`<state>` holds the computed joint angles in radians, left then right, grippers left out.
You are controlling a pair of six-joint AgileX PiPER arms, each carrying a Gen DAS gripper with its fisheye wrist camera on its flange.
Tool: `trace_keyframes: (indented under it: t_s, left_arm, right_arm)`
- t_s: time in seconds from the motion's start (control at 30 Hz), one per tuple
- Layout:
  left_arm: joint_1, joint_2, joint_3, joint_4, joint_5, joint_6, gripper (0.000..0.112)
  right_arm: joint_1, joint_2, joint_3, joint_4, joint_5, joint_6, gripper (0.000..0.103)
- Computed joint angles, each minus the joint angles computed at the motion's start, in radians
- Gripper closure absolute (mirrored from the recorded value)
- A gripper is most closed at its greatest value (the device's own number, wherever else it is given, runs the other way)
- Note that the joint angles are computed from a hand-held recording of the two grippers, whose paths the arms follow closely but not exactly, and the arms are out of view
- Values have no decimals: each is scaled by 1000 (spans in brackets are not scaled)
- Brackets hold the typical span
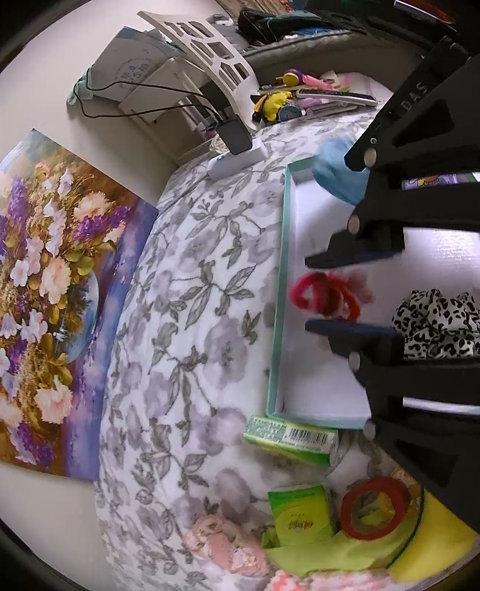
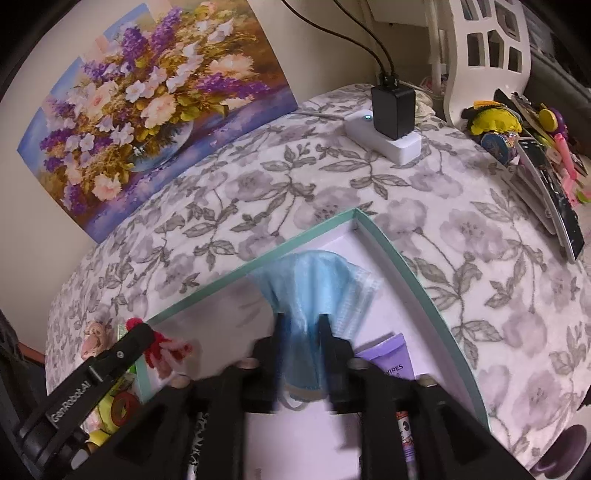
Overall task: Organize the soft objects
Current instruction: 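Carry the blue mask into the tray and open the right tool while the left tool drops the red toy, then move both open tools back from the tray to the pile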
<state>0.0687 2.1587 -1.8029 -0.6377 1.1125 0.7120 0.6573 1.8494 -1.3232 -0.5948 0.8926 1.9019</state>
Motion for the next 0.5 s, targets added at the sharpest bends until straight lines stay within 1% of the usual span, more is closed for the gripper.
trace_keyframes:
  t_s: [0.03, 0.07, 0.13, 0.17, 0.2, 0.23, 0.27, 0.3, 0.37, 0.5]
  left_arm:
    - [0, -6, 3, 6, -6, 0, 69]
    - [-1, -10, 4, 13, -11, -3, 66]
    - [-2, -11, -4, 31, -13, -19, 59]
    - [-1, -8, -12, 40, -10, -27, 50]
    - [-2, -6, -17, 51, -11, -34, 45]
    - [-4, -8, -18, 67, -22, -41, 33]
    - [-6, -12, -13, 81, -40, -45, 22]
    - [-9, -18, -4, 98, -61, -51, 18]
    - [-14, -28, 12, 131, -104, -59, 18]
    - [-21, -8, -22, 191, -86, -82, 18]
  right_arm:
    - [1, -2, 1, 1, 2, 3, 46]
    - [4, -3, 1, -3, 7, 6, 39]
    - [3, 3, -9, 7, 24, -13, 38]
    - [2, 7, -17, 16, 34, -26, 32]
    - [1, 13, -25, 28, 46, -41, 23]
    - [0, 25, -39, 41, 67, -55, 18]
    - [-1, 29, -44, 46, 77, -62, 9]
    - [-3, 38, -52, 56, 90, -74, 1]
    - [-6, 54, -68, 75, 117, -99, 0]
    - [-12, 71, -82, 101, 145, -129, 0]
